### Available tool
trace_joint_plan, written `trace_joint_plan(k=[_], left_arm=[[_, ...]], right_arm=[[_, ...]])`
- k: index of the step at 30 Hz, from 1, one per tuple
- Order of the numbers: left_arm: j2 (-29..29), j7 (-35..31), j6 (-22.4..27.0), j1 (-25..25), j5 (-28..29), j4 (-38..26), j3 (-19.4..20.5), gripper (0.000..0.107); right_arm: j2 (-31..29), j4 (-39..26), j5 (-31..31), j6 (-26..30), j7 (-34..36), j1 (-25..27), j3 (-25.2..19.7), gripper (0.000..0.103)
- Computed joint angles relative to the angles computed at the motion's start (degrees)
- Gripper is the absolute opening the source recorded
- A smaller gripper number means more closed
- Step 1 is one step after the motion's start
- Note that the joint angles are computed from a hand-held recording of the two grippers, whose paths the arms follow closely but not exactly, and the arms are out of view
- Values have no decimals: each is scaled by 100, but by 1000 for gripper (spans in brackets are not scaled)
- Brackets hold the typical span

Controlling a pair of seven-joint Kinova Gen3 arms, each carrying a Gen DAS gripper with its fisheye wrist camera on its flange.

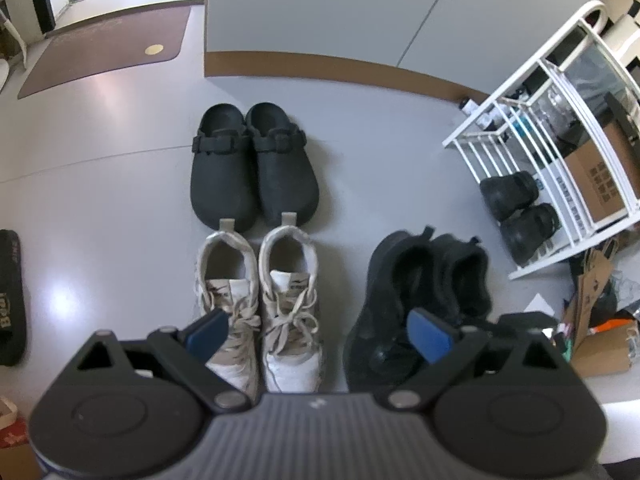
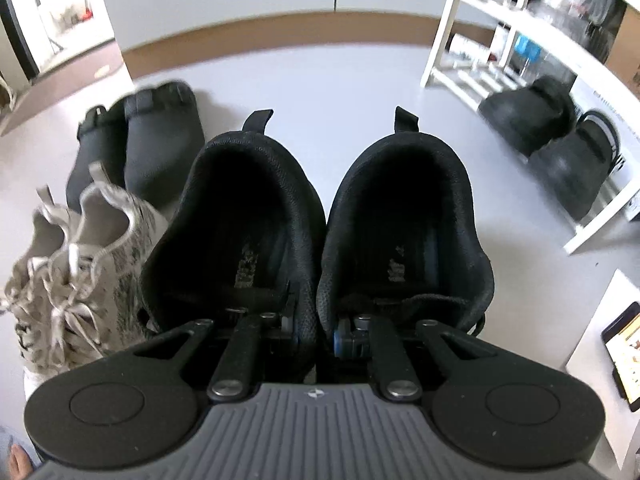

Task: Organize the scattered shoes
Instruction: 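Lift the black sneakers with the right tool toward the rack, then push the held black sneakers into the rack's middle shelf with the right tool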

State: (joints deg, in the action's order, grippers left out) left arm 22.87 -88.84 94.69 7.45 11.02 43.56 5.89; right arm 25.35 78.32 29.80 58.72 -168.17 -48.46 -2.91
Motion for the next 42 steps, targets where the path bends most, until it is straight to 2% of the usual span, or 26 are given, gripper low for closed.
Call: trace_joint_plan(k=[10, 16, 25, 31, 34, 42], left_arm=[[-54, -32, -6, 89, -63, 77, 13, 98], [-156, -134, 1, -64, 197, 115, 63, 98], [-249, -95, -108, -31, 211, 164, 41, 98], [-232, -65, -144, 11, 134, 151, 25, 98], [-206, -70, -167, -15, 160, 69, 34, 98], [38, 11, -75, 171, -98, -194, 7, 98]], right_arm=[[-503, -94, 450, 321, -177, 25, 6, 16], [-713, -533, 610, 609, 457, 293, -154, 16], [-773, -1212, 644, 983, 1074, 530, -63, 16], [-889, -1228, 752, 859, 844, 840, 115, 16], [-750, -1326, 792, 970, 779, 1028, 213, 16], [-519, -1207, 648, 735, 697, 1558, 405, 16]])
